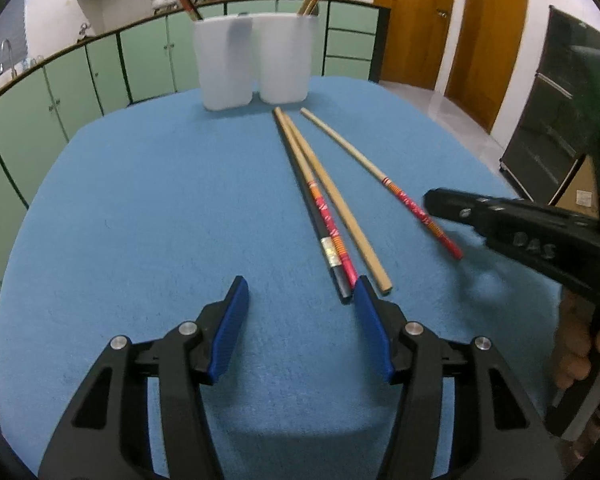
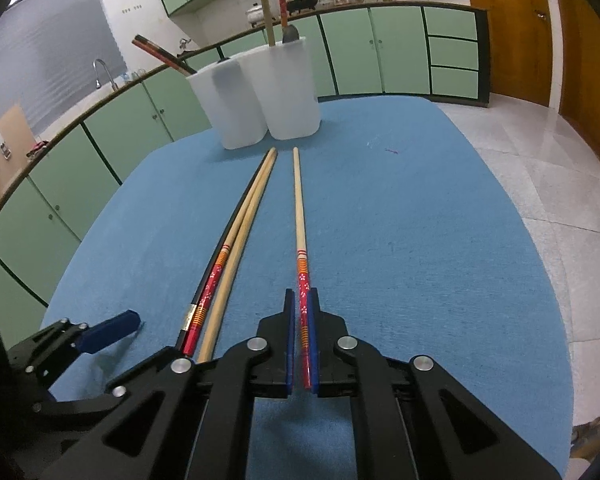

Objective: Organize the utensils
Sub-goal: 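Grasp the gold-banded black chopstick with the left tool while the right tool holds its chopstick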

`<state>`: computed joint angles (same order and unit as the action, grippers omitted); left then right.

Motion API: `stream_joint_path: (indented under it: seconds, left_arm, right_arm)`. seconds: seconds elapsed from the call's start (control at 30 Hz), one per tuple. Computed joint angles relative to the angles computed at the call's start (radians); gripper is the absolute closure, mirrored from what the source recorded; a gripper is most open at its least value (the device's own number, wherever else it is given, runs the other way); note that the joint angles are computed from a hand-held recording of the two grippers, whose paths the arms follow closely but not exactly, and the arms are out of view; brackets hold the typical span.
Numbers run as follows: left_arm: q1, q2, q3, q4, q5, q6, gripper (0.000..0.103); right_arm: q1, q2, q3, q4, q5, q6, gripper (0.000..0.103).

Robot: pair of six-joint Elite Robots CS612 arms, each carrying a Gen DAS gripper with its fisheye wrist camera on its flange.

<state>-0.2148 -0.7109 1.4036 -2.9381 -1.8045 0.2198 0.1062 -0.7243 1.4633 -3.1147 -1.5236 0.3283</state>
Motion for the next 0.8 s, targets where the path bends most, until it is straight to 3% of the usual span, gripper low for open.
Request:
stream_joint_path:
  seconds: [0.3, 0.8]
  left_arm:
    - [0.000, -0.001, -0.002, -0.010, 0.060, -0.050, 0.048]
    - [0.008, -0.003, 0.010, -0.035, 0.033, -0.056, 0.049]
  right_arm:
    - [0.003, -0.015, 0.040, -0.061, -0.011, -0.010, 0.094]
    - [0.007, -0.016, 0.060, -0.046, 0.003, -0.033, 0.089]
